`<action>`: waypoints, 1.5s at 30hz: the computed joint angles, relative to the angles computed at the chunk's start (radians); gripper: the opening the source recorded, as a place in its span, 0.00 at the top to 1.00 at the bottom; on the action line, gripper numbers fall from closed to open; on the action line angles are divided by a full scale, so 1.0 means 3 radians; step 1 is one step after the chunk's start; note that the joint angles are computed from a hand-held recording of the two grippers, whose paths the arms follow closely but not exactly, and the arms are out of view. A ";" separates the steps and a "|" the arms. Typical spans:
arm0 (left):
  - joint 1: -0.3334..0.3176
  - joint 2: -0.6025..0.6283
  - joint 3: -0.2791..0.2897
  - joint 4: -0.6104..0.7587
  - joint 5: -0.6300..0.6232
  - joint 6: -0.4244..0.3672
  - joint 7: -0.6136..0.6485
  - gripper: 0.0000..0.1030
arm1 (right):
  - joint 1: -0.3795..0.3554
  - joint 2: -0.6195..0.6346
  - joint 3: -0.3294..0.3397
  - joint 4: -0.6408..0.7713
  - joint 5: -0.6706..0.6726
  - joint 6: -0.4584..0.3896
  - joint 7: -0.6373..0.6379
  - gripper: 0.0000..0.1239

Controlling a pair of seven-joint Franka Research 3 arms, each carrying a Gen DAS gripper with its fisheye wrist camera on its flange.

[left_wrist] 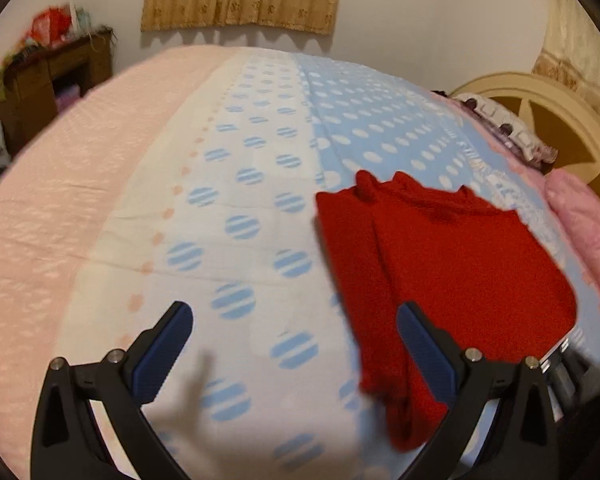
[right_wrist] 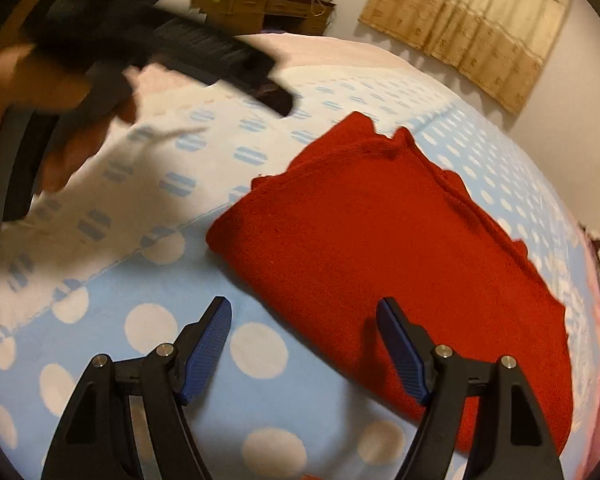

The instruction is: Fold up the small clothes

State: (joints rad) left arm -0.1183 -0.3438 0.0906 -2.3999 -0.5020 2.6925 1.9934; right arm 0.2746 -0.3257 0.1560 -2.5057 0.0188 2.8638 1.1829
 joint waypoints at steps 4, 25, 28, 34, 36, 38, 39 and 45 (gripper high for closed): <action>-0.0122 0.0275 0.0083 0.0243 -0.0507 -0.0207 0.0226 0.00 | -0.0124 0.0069 0.0184 0.0001 -0.0272 0.0134 0.0172 0.41; 0.0389 0.0921 -0.0452 0.0938 -0.1088 -0.0873 0.0737 0.86 | -0.0242 0.0092 0.0266 -0.0015 -0.0950 0.0369 0.0590 0.90; 0.0412 0.0897 -0.0458 0.0952 -0.1139 -0.0925 0.0706 0.87 | -0.0146 -0.0003 0.0169 -0.0072 -0.0764 0.0354 0.0441 0.91; 0.0485 0.0923 -0.0412 0.1025 -0.1754 -0.1166 0.0792 0.87 | -0.0149 -0.0150 0.0099 -0.0147 -0.0484 0.0416 0.0234 0.93; 0.0490 0.0914 -0.0429 0.1030 -0.1896 -0.1180 0.0831 0.87 | -0.0178 -0.0208 0.0084 -0.0168 -0.0410 0.0434 0.0202 0.93; 0.0484 0.0906 -0.0442 0.1051 -0.2030 -0.1197 0.0876 0.87 | -0.0195 -0.0243 0.0070 -0.0170 -0.0337 0.0440 0.0171 0.94; 0.0479 0.0904 -0.0447 0.1066 -0.2100 -0.1211 0.0909 0.87 | -0.0200 -0.0320 0.0078 -0.0213 -0.0301 0.0432 0.0173 0.94; 0.0401 0.0927 -0.0521 0.1203 -0.2281 -0.1184 0.0984 0.87 | -0.0243 -0.0495 -0.0015 -0.0267 -0.0098 0.0468 0.0073 0.94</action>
State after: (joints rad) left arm 0.0019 -0.0655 -0.0658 -2.0390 -1.1864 2.3374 2.2887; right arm 0.2016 -0.4741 0.1514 -2.5858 -0.0107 3.0042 1.2049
